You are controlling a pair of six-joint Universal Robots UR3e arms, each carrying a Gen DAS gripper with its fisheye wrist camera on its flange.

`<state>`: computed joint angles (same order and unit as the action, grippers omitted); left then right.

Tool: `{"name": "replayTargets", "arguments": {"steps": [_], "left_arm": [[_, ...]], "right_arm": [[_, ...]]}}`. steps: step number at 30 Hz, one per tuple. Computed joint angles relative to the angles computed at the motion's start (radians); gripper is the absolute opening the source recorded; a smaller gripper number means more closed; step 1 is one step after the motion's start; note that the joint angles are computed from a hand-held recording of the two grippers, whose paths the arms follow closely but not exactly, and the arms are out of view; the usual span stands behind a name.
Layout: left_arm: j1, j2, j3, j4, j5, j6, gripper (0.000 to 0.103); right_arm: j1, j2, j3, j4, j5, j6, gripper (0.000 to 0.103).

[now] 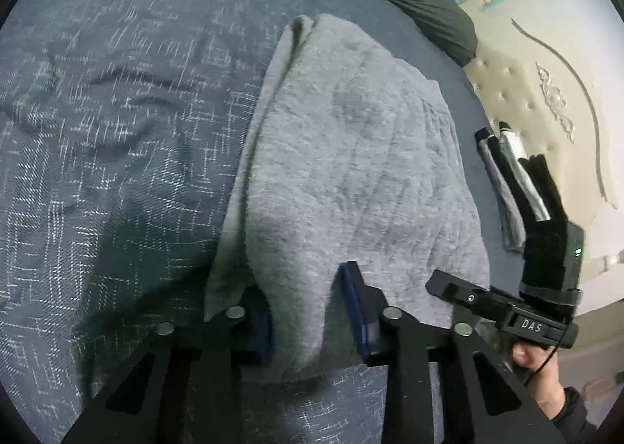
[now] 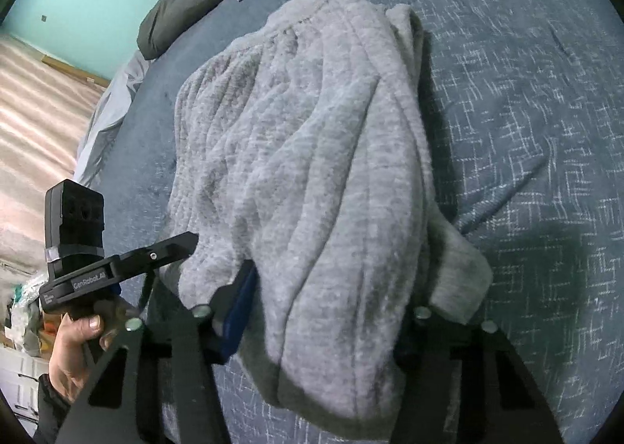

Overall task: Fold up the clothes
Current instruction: 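Grasp the bundle edge with the left gripper while the right gripper grasps the opposite end, then lift the folded sweatshirt off the bed with both grippers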

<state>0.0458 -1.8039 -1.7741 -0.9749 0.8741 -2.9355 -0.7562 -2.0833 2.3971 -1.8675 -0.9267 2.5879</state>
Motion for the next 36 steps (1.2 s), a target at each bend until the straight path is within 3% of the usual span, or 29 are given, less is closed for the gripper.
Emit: {"name": "replayTargets", "arguments": {"steps": [4,7,12,14,16,19,22,28,30,36], "left_arm": [[-0.008,0.049,-0.021,-0.007,0.006,-0.015,0.024],[0.034,0.095,-0.026,-0.086,-0.024,0.038,0.024],[-0.027,0.02,0.041,-0.072,0.027,-0.002,0.026],[-0.037,-0.015,0.06,-0.06,0.039,-0.022,0.035],[-0.03,-0.024,0.057,-0.051,0.041,-0.027,0.049],[-0.02,-0.036,0.059,-0.06,0.03,-0.014,0.052],[-0.02,-0.052,0.069,-0.068,0.026,-0.005,0.056],[-0.027,-0.085,0.061,-0.031,0.008,-0.007,0.058],[-0.03,-0.09,0.058,-0.019,0.004,-0.007,0.058],[-0.044,-0.101,0.051,0.024,0.003,-0.021,0.058]], "right_arm": [[-0.031,-0.04,-0.034,0.106,0.02,-0.074,0.038],[-0.084,-0.037,-0.09,0.242,0.036,-0.162,0.035],[-0.125,0.014,-0.167,0.345,0.012,-0.245,0.035],[-0.105,0.065,-0.174,0.315,0.007,-0.226,0.037],[-0.097,0.089,-0.17,0.292,0.002,-0.212,0.048],[-0.147,0.066,-0.158,0.347,0.008,-0.245,0.059],[-0.143,0.084,-0.16,0.33,0.019,-0.235,0.062],[-0.087,0.097,-0.162,0.252,0.009,-0.188,0.064],[-0.046,0.098,-0.144,0.185,0.003,-0.141,0.062],[-0.04,0.07,-0.111,0.153,0.01,-0.155,0.048]]}}
